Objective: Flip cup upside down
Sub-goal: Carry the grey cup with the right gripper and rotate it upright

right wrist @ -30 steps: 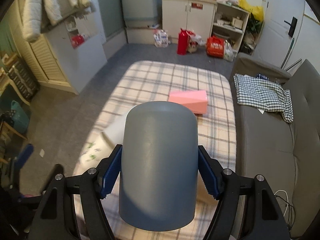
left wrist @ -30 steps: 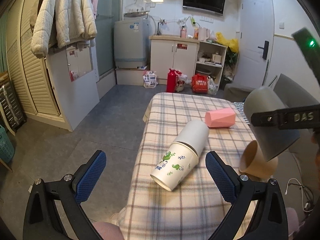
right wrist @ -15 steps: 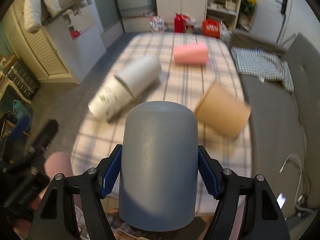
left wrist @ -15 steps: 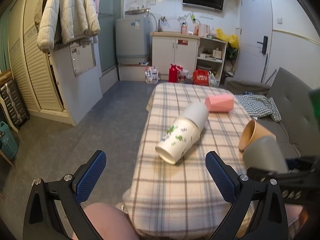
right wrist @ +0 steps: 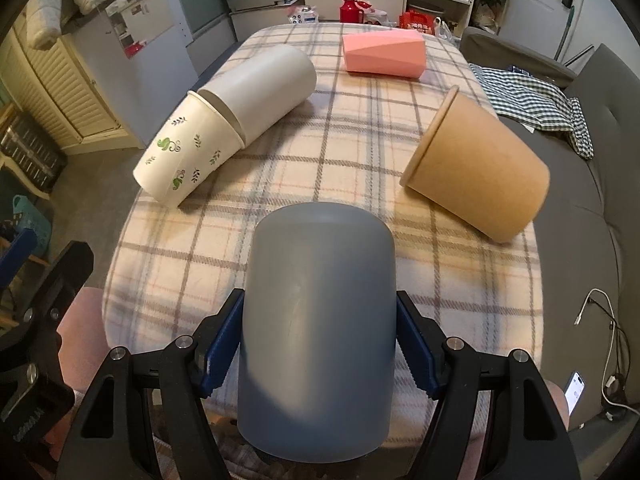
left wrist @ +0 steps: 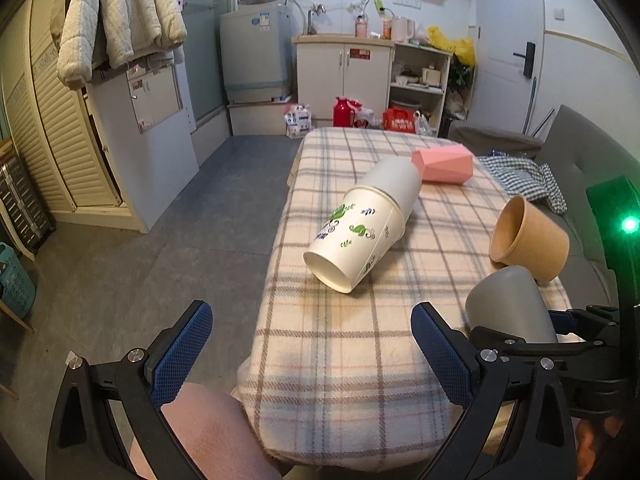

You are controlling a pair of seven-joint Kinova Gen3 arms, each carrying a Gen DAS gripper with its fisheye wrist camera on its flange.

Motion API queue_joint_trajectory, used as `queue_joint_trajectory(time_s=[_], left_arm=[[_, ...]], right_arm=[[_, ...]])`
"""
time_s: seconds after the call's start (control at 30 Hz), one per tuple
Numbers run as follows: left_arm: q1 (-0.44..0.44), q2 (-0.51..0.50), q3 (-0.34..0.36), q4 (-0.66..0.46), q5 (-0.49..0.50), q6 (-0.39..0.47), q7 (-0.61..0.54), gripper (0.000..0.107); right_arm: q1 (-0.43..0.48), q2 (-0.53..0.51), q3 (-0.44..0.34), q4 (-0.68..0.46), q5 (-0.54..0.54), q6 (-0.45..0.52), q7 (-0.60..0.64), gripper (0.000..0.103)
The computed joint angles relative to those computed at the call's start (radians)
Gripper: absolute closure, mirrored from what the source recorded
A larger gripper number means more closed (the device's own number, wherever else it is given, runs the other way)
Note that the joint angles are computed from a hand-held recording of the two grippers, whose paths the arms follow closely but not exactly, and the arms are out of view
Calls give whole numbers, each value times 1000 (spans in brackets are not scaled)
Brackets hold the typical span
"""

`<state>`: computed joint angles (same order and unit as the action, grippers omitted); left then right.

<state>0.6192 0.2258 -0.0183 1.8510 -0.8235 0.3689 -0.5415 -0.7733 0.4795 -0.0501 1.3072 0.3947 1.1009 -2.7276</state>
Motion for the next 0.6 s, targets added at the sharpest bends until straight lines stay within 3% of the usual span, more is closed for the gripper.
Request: queue_joint_trajectory(time_s=[0.2, 0.3, 0.4, 0.6], left_arm=[[-5, 26, 12, -28, 37, 36, -34, 5], [-11, 26, 20, -37, 64, 41, -59, 5], [3, 21, 19, -51, 71, 62, -54, 5], [-19, 38, 92, -148, 188, 151, -184, 5]], right_arm=[[19, -9, -4, 38, -7, -62, 13, 27], [-11, -42, 19, 80, 48, -86, -47, 14], [-35, -83, 26, 114, 123, -82, -94, 13], [-30, -160, -4, 182, 227, -40, -135, 13]])
